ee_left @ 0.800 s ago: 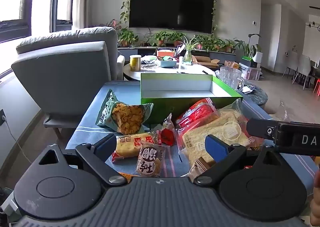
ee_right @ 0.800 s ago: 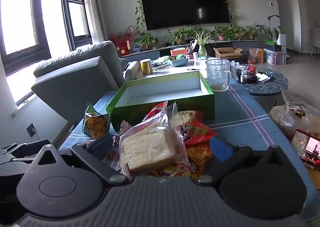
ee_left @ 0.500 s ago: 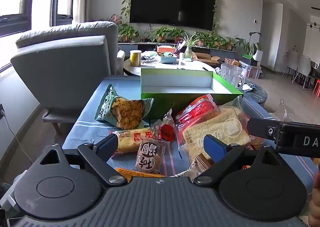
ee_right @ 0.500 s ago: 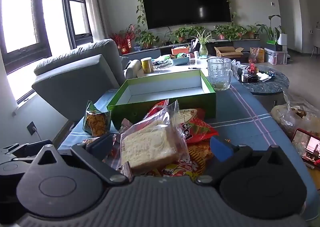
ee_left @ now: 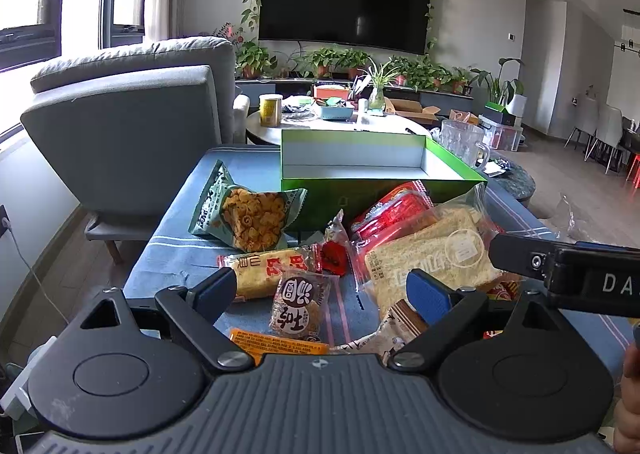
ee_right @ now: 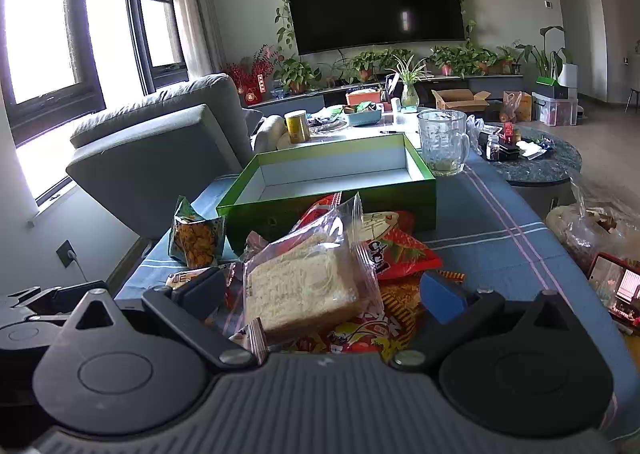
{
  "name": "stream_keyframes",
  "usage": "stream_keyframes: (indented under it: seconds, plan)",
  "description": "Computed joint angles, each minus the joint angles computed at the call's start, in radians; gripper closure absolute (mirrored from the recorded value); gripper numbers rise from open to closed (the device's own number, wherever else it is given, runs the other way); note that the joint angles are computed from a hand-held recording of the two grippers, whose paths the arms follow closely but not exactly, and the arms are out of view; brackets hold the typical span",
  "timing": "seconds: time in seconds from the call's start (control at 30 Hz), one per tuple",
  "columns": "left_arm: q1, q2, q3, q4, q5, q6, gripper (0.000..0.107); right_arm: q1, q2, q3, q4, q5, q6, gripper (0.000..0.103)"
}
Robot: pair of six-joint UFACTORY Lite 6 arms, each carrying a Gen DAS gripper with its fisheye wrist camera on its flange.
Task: Organize snacks
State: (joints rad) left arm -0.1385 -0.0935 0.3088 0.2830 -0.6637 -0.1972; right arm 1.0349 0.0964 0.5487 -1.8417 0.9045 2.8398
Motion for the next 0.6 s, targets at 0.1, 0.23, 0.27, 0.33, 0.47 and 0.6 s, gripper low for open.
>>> stream_keyframes:
  seconds: [0.1,0.23,0.27,0.33,0.47,0.6]
  plan:
    - [0.000,0.004,0.000,0.008,-0.002,-0.006,0.016,0.000,-0.003,-0.004,-0.002,-0.001,0.003,0.007]
    - [-0.003,0.010,0.001,0.006,-0.004,-0.003,0.017,0.001,-0.004,-0.005,-0.001,-0.001,0.003,0.007]
    - [-0.004,0.011,0.000,0.006,-0.005,-0.003,0.017,0.001,-0.004,-0.004,-0.001,-0.001,0.003,0.007]
    - [-0.004,0.010,-0.003,0.005,-0.008,-0.003,0.017,0.001,-0.002,-0.002,0.002,0.000,0.001,0.007]
    - [0.013,0.007,-0.007,0.017,-0.017,-0.013,0.017,0.004,0.001,0.001,0.004,0.004,-0.001,0.007]
    - [0.021,0.006,-0.009,0.026,-0.020,-0.023,0.017,0.012,0.007,0.007,0.009,0.007,-0.014,0.007]
